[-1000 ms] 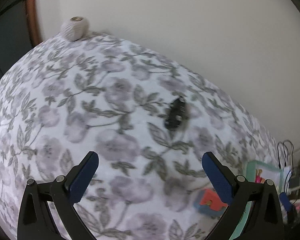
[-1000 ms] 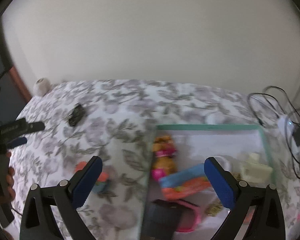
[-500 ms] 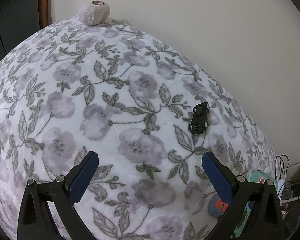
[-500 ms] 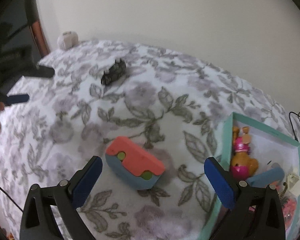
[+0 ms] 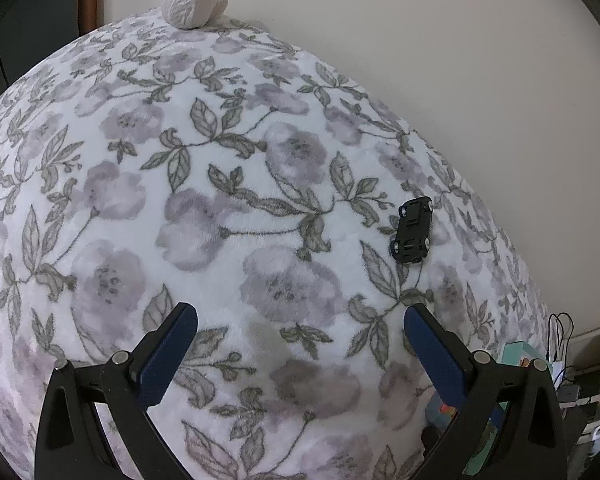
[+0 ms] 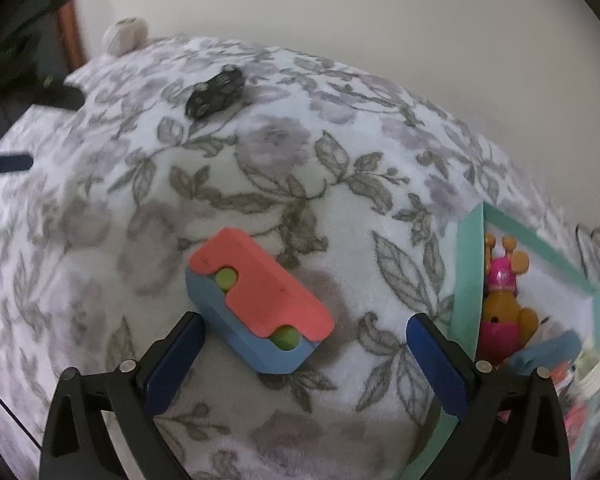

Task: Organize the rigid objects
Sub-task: 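Move both open tools back to the pink-blue block and black toy car, then grasp the pink-blue block with the right tool while the left tool grasps the black toy car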

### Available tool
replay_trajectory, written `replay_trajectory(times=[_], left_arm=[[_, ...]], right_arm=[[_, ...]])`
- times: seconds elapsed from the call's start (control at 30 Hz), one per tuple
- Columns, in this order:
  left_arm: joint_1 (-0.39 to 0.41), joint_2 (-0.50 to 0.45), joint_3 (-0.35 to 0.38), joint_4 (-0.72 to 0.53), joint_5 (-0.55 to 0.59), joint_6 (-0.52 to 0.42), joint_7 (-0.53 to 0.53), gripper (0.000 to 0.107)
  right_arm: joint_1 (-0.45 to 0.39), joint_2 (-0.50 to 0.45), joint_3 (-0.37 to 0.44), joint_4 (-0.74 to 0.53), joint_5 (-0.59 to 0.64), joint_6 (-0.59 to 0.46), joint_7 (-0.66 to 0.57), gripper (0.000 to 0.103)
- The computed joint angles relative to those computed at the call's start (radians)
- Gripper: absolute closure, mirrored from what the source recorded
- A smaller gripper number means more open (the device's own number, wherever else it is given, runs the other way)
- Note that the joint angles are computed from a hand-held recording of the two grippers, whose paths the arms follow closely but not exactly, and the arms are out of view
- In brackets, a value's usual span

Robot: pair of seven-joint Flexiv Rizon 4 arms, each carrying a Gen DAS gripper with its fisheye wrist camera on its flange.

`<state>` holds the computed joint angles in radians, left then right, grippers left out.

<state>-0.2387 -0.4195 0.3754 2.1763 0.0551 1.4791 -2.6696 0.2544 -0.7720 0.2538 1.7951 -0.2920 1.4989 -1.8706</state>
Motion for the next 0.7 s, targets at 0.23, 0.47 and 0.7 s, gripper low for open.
replay_trajectory(times=[0.23,0.47,0.7], left_arm=[[0.028,-0.004,-0.03,0.007,-0.023,0.014,0.026,0.004],[0.009,-0.054,-0.019,-0.008,-0.087,0.112,0.045,0.004],[0.024,-0.125,-0.049,-0.087,-0.132,0.141,0.185,0.004]], right_arm=[[-0.013,-0.027,0.021,-0.05,0.039,-0.017,0.026,0.004],[-0.022,-0.043,0.03,-0.093,0.069,-0.037,0.096,0.02],[-0.038,-0.034,0.05,-0.094,0.087,-0.061,0.096,0.051]])
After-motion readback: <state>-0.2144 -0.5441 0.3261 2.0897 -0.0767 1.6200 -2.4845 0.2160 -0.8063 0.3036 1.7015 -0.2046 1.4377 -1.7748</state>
